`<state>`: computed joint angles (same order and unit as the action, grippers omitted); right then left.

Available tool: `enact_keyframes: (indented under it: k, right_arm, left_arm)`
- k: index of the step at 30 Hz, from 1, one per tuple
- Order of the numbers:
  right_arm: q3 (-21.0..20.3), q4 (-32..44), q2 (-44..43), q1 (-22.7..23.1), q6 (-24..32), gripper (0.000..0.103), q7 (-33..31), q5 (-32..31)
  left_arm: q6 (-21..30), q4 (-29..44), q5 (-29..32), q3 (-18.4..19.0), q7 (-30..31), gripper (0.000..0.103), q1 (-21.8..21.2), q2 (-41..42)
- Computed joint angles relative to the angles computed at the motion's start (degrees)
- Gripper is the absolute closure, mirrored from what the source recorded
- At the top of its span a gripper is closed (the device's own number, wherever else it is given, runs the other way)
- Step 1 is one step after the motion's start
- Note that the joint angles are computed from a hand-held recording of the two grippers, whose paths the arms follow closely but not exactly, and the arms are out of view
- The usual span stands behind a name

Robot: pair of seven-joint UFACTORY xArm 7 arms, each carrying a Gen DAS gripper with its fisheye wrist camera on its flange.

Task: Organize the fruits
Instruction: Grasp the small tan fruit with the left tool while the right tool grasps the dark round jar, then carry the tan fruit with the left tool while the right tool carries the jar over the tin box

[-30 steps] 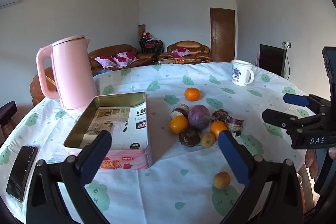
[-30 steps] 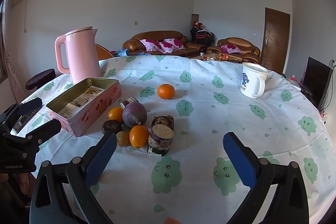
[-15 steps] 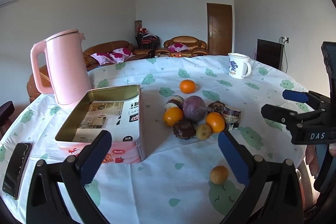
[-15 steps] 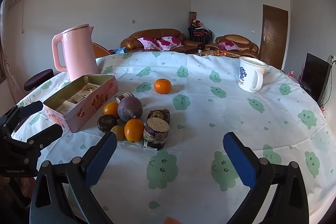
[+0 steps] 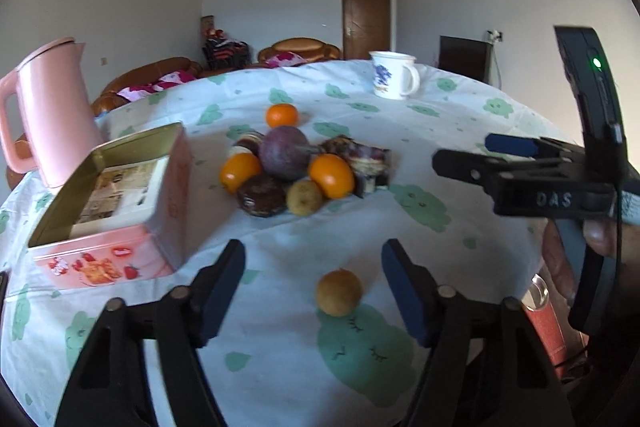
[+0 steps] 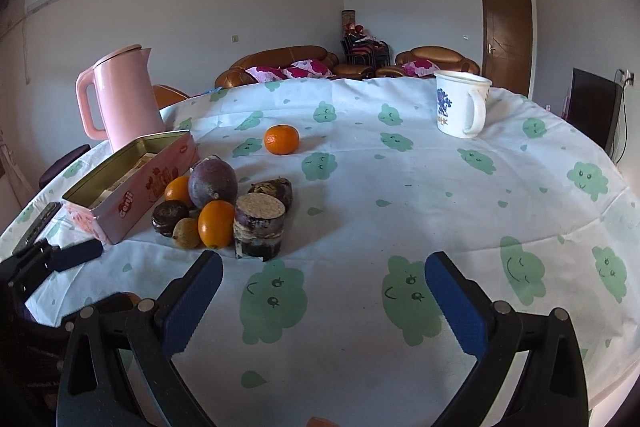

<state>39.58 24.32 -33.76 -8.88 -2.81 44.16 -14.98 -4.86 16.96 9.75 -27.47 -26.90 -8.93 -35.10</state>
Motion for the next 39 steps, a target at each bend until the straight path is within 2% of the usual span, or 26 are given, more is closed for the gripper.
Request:
enact_keyframes:
  k: [5, 9, 12, 17, 20, 22, 28, 35, 37, 39]
  right_arm:
    - [0.04, 0.2, 1.69, 0.11, -1.74, 0.004, -0.32, 0.46]
    - [-1.19, 2.22, 6.26, 1.67, -2.99, 0.02, -2.4, 0.93]
    - [-1.08, 3.93, 8.71, 1.92, -2.95, 0.028, -3.56, 1.49]
    - [-3.36, 7.06, 13.12, 3.87, -2.1, 0.036, -4.67, 2.86]
    - [-7.83, 9.01, 16.68, 8.12, -1.96, 0.041, -5.64, 3.49]
    - [-9.19, 10.27, 18.16, 9.66, -1.37, 0.042, -6.03, 3.52]
    - [-4.25, 14.05, 21.04, 4.23, 2.59, 0.052, -1.31, -2.68]
    - [-6.74, 15.39, 23.04, 6.2, 2.71, 0.062, 2.06, -8.76]
    - [-5.98, 15.22, 22.63, 5.1, 2.08, 0.063, 4.29, -11.62]
    - [-2.68, 14.99, 21.49, 1.21, 1.11, 0.063, 7.97, -15.55]
  left_arm:
    - [1.68, 1.78, 0.03, 5.64, 3.05, 0.061, -6.18, 5.08]
    - [0.97, 1.6, -1.75, 10.62, 4.63, 0.076, -10.66, 6.54]
    - [-0.53, 0.82, -3.15, 14.05, 5.92, 0.076, -13.62, 7.01]
    - [-1.61, 0.66, -5.0, 18.65, 8.16, 0.077, -16.65, 7.01]
    - [-1.66, 1.23, -5.81, 19.61, 9.21, 0.077, -16.51, 6.62]
    - [-2.13, 1.94, -6.2, 19.22, 9.66, 0.077, -15.35, 6.9]
    - [-2.78, 4.4, -7.09, 19.93, 10.92, 0.077, -13.82, 8.94]
    - [-4.18, 6.11, -7.71, 20.65, 12.2, 0.077, -13.17, 10.91]
    - [-4.46, 6.3, -7.87, 20.22, 12.24, 0.077, -12.61, 11.26]
    - [-4.73, 6.25, -8.01, 20.32, 12.26, 0.077, -12.54, 11.43]
